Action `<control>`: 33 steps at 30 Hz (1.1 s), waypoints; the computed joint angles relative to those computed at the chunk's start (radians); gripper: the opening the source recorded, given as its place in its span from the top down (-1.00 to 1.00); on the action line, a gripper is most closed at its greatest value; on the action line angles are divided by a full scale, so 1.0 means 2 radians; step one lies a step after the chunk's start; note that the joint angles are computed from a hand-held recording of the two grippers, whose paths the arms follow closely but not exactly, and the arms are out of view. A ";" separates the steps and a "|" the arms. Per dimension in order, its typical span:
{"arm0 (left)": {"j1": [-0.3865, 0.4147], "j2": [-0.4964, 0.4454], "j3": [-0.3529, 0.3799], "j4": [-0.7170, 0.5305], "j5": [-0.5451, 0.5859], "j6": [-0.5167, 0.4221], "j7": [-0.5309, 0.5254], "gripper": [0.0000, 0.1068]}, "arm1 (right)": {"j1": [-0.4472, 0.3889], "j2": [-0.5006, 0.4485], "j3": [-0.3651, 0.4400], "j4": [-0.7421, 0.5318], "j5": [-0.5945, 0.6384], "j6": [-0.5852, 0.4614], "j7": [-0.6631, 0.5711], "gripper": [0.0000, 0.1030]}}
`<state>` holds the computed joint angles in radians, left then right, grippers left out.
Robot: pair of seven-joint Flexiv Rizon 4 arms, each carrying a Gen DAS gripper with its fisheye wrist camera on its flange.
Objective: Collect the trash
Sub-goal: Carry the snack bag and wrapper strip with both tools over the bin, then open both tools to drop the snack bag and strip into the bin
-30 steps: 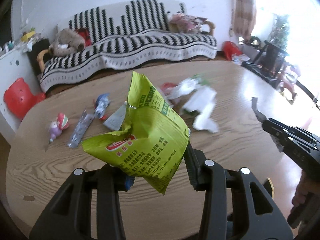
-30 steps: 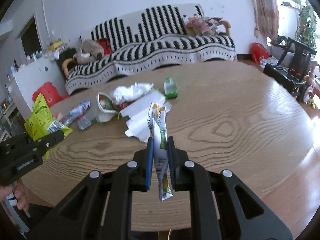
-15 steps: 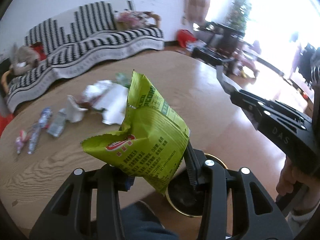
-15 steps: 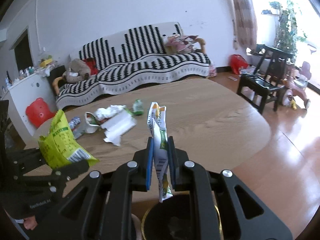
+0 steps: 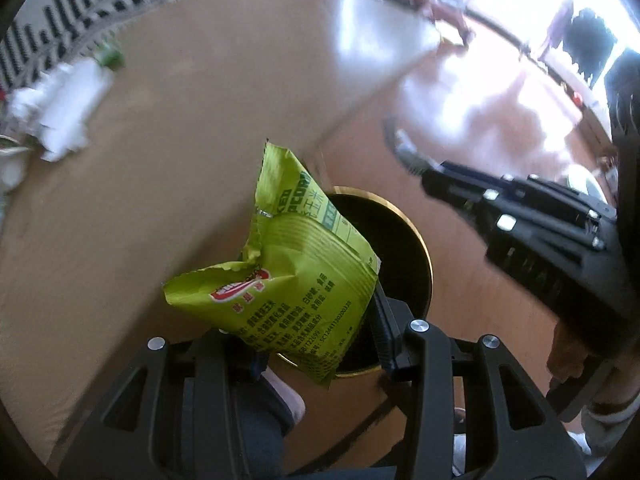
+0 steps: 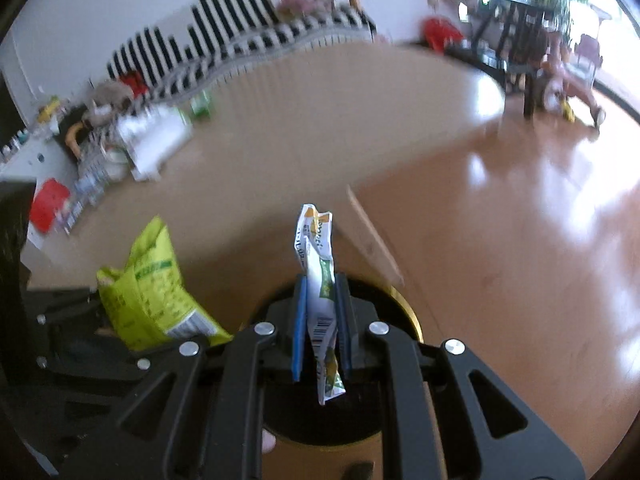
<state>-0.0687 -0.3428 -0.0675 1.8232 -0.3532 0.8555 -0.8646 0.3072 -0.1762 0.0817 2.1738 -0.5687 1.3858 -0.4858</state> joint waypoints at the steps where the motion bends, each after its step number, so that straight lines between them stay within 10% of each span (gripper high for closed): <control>1: -0.001 -0.008 -0.001 -0.007 0.002 -0.013 -0.005 0.23 | -0.004 -0.011 0.010 -0.002 0.021 -0.004 -0.015 0.72; 7: -0.019 -0.061 0.005 -0.054 0.053 -0.058 -0.040 0.23 | -0.036 -0.066 0.061 -0.032 0.183 -0.024 -0.098 0.72; 21: -0.015 -0.083 0.000 -0.077 0.056 -0.076 -0.030 0.11 | -0.062 -0.086 0.087 -0.062 0.301 -0.029 -0.162 0.71; 22: -0.015 -0.083 0.000 -0.077 0.057 -0.077 -0.032 -0.20 | -0.068 -0.086 0.095 -0.070 0.318 -0.039 -0.168 0.61; 25: -0.016 -0.076 -0.001 -0.068 0.055 -0.069 -0.031 -0.68 | -0.056 -0.073 0.081 -0.062 0.327 -0.021 -0.162 -0.70; 33: -0.006 -0.044 -0.009 -0.041 0.017 -0.045 -0.022 -0.75 | 0.035 -0.020 -0.072 0.015 0.117 0.045 0.023 -0.87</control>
